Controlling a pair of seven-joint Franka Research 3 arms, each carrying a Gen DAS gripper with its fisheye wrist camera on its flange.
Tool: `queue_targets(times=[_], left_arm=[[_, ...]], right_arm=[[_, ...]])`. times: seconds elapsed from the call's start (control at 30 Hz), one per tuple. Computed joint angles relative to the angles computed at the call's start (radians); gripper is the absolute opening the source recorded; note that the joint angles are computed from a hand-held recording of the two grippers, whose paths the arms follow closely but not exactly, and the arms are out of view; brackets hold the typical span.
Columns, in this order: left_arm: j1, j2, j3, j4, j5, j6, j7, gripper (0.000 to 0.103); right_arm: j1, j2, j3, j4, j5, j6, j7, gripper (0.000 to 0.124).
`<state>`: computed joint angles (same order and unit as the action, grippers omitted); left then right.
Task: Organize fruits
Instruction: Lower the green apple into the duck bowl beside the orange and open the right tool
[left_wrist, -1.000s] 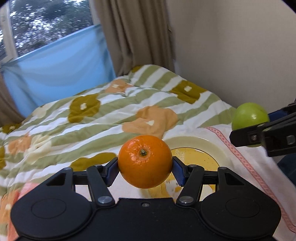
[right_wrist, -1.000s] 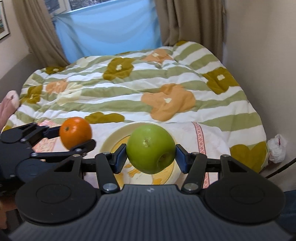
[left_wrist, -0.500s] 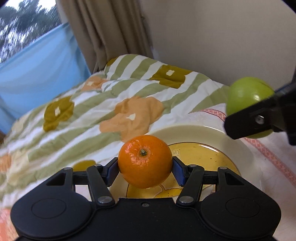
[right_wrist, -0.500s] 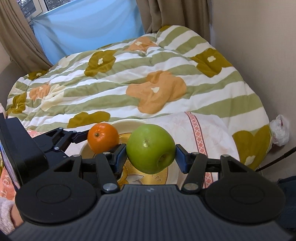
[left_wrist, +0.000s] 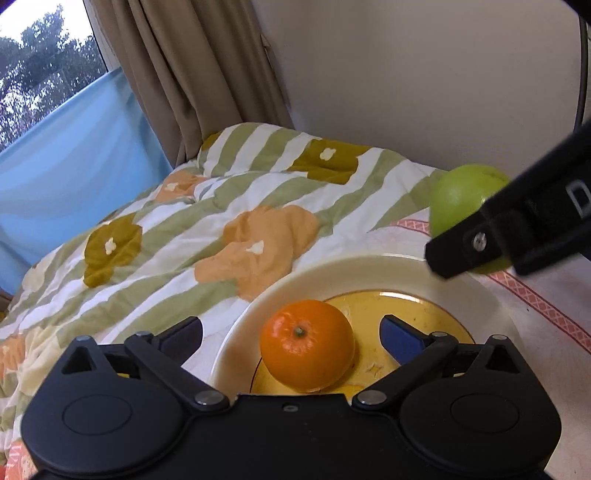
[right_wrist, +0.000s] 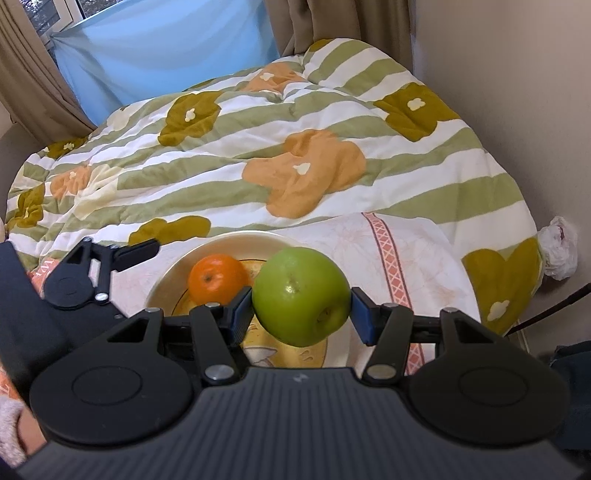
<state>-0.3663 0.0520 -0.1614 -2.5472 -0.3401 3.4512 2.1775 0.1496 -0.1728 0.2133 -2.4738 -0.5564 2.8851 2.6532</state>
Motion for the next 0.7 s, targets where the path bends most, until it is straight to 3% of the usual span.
queue_targets(times=[0.2, 0.3, 0.4, 0.47, 0.63, 0.7], left_arm=[[0.076, -0.082, -0.021, -0.049, 0.089, -0.064, -0.120, 0.103], [0.152, -0.117, -0.101, -0.066, 0.004, -0.083, -0.059, 0.103], [0.143, -0.158, -0.059, -0.097, 0.080, -0.106, -0.126, 0.103], [0.094, -0.179, 0.014, -0.115, 0.139, -0.112, -0.180, 0.103], [0.065, -0.221, 0.075, -0.151, 0.222, -0.120, -0.248, 0.103], [0.092, -0.234, 0.052, -0.163, 0.239, -0.116, -0.264, 0.103]], right_arm=[[0.004, 0.001, -0.015, -0.008, 0.032, 0.012, -0.064, 0.070], [-0.010, 0.027, -0.016, -0.005, 0.015, 0.064, -0.075, 0.070], [-0.017, 0.071, -0.023, 0.007, -0.026, 0.132, -0.105, 0.070], [-0.004, 0.106, -0.041, 0.018, -0.025, 0.172, -0.165, 0.070], [0.035, 0.177, -0.090, 0.060, -0.147, 0.189, -0.111, 0.070], [0.058, 0.198, -0.117, 0.067, -0.179, 0.204, -0.096, 0.070]])
